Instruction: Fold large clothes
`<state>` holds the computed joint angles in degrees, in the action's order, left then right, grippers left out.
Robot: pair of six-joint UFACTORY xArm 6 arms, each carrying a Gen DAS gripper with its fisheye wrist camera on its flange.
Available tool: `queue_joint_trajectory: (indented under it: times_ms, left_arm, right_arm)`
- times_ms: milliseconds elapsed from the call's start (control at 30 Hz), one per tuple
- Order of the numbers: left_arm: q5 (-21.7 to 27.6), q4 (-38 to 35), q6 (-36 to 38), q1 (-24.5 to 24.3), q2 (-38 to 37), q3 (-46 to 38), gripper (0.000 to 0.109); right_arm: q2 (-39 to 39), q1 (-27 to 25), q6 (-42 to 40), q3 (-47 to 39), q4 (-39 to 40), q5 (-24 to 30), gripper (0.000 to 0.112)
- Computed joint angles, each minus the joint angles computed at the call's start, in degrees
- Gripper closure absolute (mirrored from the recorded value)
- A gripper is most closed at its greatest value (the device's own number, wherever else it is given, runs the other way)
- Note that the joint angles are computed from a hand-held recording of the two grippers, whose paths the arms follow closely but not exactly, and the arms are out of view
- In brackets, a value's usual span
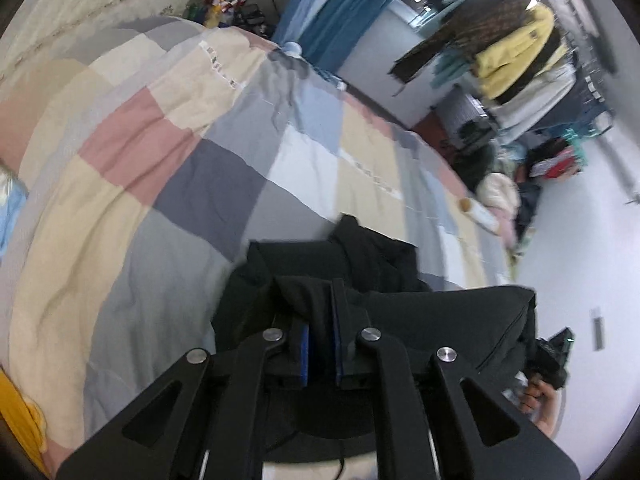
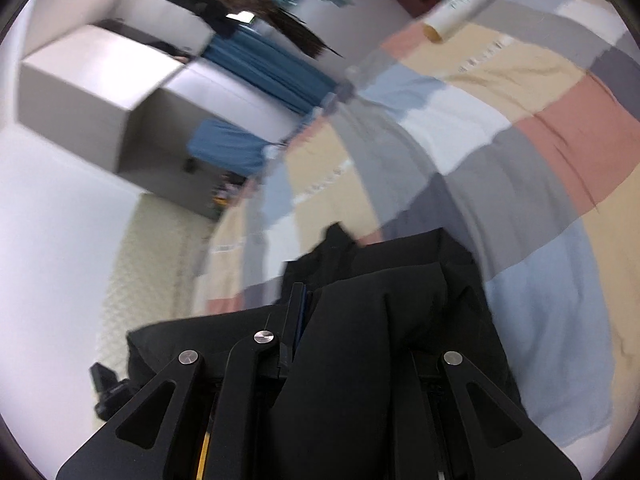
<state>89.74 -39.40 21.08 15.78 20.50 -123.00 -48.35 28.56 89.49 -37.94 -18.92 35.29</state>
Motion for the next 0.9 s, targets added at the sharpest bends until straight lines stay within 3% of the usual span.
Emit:
queue_joint_trajectory:
  times_ms: [200,400,567,733,800,900]
  left_arm:
    - [-11.84,8.59,-0.96,-7.82,2.20,4.12,0.098]
    - [-14.63,10.57,-4.45,-11.07,8.13,1.59,0.098]
    - [-9.10,8.24,-7.66,-10.00,12.20,-4.00,0.098]
    - [-2.90,4.71,-7.94,-7.21,11.83,-5.15,0.094]
    - [0.98,2.39,-7.48,-5.41,11.48,-5.97,0.087]
    - [4.63,-1.47,-5.85,-2.58,9.25,-4.78,0.053]
  right_arm:
    - [5.58,-6.56,-5.74,3.35,7.88,-7.66,0.101]
    - [12.07,-9.89,-15.32,5.28,18.70,-14.74,0.102]
    - [13.24,-9.63,-23.97,6.78,30.13,-19.51,0.100]
    - [7.98,-7.33,-31.79,10.17,40.89,-23.10,0.083]
    - [3.76,-6.77,-30.45,11.29,38.19,-21.53,0.071]
    - [-1.71,-6.66,-19.94,10.78,25.57,-15.38,0.045]
